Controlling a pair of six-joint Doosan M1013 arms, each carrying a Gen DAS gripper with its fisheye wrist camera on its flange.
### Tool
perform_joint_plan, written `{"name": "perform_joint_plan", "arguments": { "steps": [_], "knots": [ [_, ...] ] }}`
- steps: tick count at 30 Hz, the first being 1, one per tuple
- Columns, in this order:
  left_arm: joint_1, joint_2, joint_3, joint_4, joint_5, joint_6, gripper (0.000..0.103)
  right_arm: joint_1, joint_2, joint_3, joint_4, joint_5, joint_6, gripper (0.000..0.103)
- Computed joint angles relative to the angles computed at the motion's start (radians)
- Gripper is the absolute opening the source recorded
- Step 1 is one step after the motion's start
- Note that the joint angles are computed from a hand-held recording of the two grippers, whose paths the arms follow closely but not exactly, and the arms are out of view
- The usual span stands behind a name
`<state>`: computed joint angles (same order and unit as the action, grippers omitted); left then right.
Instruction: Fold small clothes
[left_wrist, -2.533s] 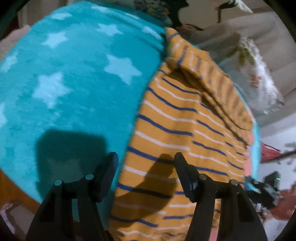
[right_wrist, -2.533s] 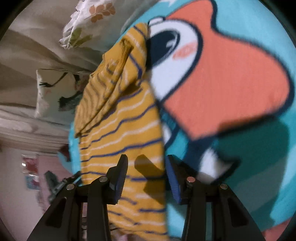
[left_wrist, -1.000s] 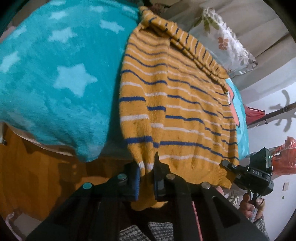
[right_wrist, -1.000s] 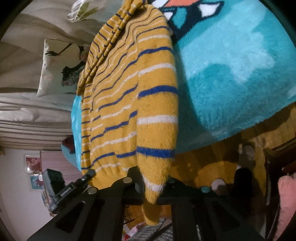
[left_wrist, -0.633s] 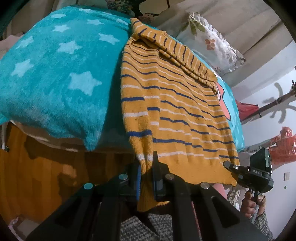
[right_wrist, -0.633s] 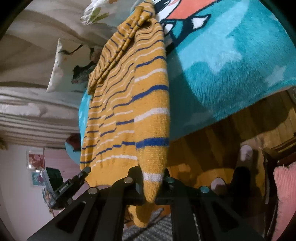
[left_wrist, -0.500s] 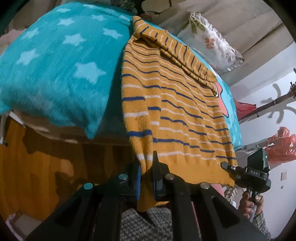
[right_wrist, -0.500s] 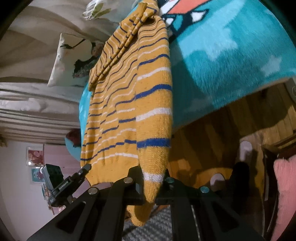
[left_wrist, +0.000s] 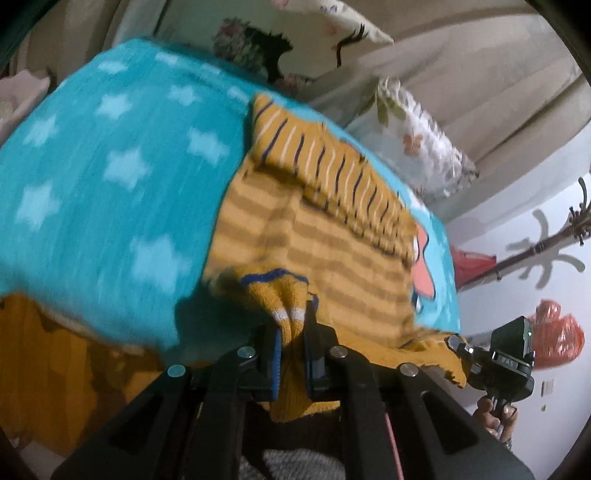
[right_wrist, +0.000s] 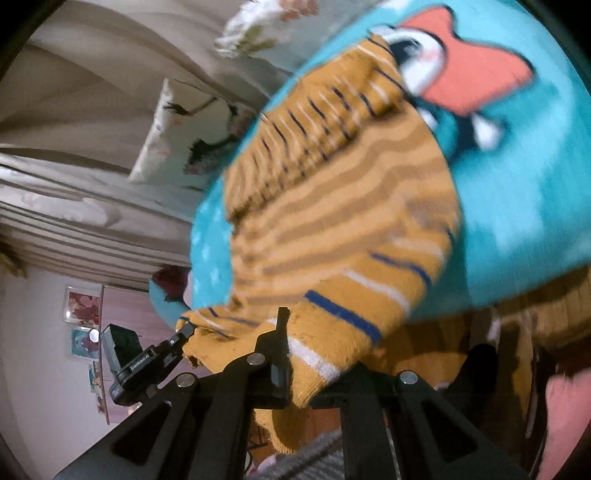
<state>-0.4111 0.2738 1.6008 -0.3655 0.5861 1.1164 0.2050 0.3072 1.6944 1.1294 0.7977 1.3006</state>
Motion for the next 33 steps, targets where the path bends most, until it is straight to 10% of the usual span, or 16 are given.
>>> {"name": "perform_joint_plan", "arguments": {
  "steps": [20, 33],
  "knots": [
    [0.072, 0.404, -0.614, 0.141, 0.262, -0.286, 0.01, -0.089, 0.437, -0.64, -0.071, 0.267, 0.26, 0.01],
    [0.124, 0.451, -0.613, 0.064, 0.101, -0.465, 0.047, -0.132, 0.592, -0.793, 0.073, 0.267, 0.425, 0.046]
  ]
}}
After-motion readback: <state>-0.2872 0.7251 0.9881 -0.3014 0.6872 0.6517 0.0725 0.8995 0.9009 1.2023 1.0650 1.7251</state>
